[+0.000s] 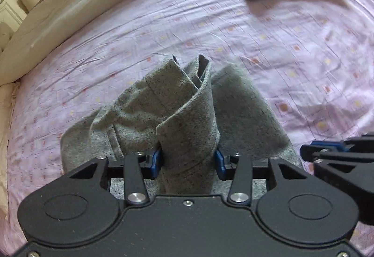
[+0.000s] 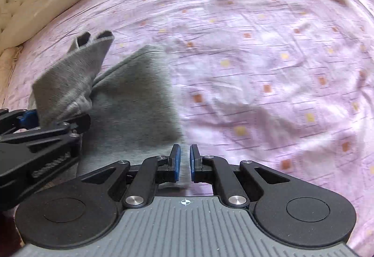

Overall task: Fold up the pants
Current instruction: 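Grasp the trouser end with the left gripper and lift it, then fold the lifted end over the trousers and open the left gripper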

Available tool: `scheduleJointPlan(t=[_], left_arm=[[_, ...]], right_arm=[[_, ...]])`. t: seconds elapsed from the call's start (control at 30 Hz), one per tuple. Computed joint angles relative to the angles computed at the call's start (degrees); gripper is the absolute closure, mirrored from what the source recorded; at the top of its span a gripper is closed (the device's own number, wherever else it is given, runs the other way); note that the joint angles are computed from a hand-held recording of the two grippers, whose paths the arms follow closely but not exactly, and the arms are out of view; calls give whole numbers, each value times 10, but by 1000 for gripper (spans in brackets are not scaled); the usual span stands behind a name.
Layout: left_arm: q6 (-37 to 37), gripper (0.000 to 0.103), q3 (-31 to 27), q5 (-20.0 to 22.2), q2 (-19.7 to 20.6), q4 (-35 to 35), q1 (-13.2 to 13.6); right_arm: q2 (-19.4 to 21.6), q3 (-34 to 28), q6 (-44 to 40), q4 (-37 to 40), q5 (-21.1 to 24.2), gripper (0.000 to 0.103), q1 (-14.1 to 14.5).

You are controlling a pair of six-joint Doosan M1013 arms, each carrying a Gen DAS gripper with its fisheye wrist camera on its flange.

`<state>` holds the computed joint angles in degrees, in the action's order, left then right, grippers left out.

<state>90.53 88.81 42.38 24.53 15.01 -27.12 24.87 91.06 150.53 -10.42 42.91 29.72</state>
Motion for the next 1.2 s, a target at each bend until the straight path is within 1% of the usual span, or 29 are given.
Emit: scheduleJointPlan(t=[0.07, 0.1, 0.2, 0.27, 0.33, 0.37, 0.43, 0.47, 0.5, 0.57, 0.63, 0.67, 0.73, 0.8, 0.83, 0.87, 0.9, 0.93, 0.97, 1.0, 1.03, 1.07, 1.13, 1.2], left_arm=[[2, 49, 3, -7, -3, -3, -3], [18, 47, 3, -9, -5, -27, 0], [74, 46, -8, -7, -10, -116, 10], [91, 45, -8, -21, -17, -150, 11], [110, 43, -2, -26, -27, -191, 19], [113, 43, 2, -28, -32, -202, 24], [94, 43, 14, -33, -41, -193, 37], [72, 43, 17, -30, -42, -175, 43], [40, 43, 21, -28, -42, -145, 49], [-48, 44, 26, -12, -36, -72, 63], [-110, 46, 23, 16, -23, -26, 76], [-128, 46, 22, 27, -16, -18, 85], [-118, 46, 19, 43, -4, -27, 96], [-73, 46, 23, 38, -2, -40, 102], [-51, 45, 27, 31, -4, -38, 102], [-22, 44, 32, 28, -6, -33, 102], [-3, 43, 35, 27, -7, -29, 103], [17, 43, 38, 31, -6, -31, 106], [29, 40, 40, 36, -6, -33, 111], [36, 39, 42, 41, -5, -37, 116], [39, 39, 42, 47, -5, -44, 124], [39, 39, 42, 52, -6, -53, 130], [40, 40, 41, 57, -11, -77, 144], [25, 41, 43, 54, -16, -79, 153]], right_arm=[[-11, 15, 16, -15, -6, 94, -3], [-16, 21, 26, -24, -11, 94, -3], [-24, 33, 64, -62, -34, 94, -7], [-23, 32, 71, -83, -46, 94, -12], [-22, 29, 87, -111, -54, 94, -11], [-22, 27, 88, -118, -66, 93, -12], [-20, 25, 60, -110, -103, 85, -18], [-19, 24, 45, -105, -119, 74, -19], [-15, 21, 22, -97, -139, 66, -20], [-5, 7, -15, -85, -153, 64, -18], [8, -16, -28, -91, -145, 64, -12], [12, -24, -36, -96, -142, 64, -9], [21, -43, -77, -100, -137, 64, -1], [30, -59, -149, -76, -124, 64, 6], [36, -68, -185, -61, -105, 64, 9], [42, -75, -203, -56, -83, 64, 10], [51, -85, -202, -61, -42, 64, 12], [62, -96, -183, -71, 6, 65, 12], [68, -101, -155, -80, 43, 65, 11], [70, -103, -129, -87, 66, 65, 9], [68, -102, -112, -90, 73, 65, 7], [60, -93, -95, -94, 55, 65, 4], [42, -73, -63, -122, -1, 65, 4], [35, -64, -60, -126, -54, 63, 0]])
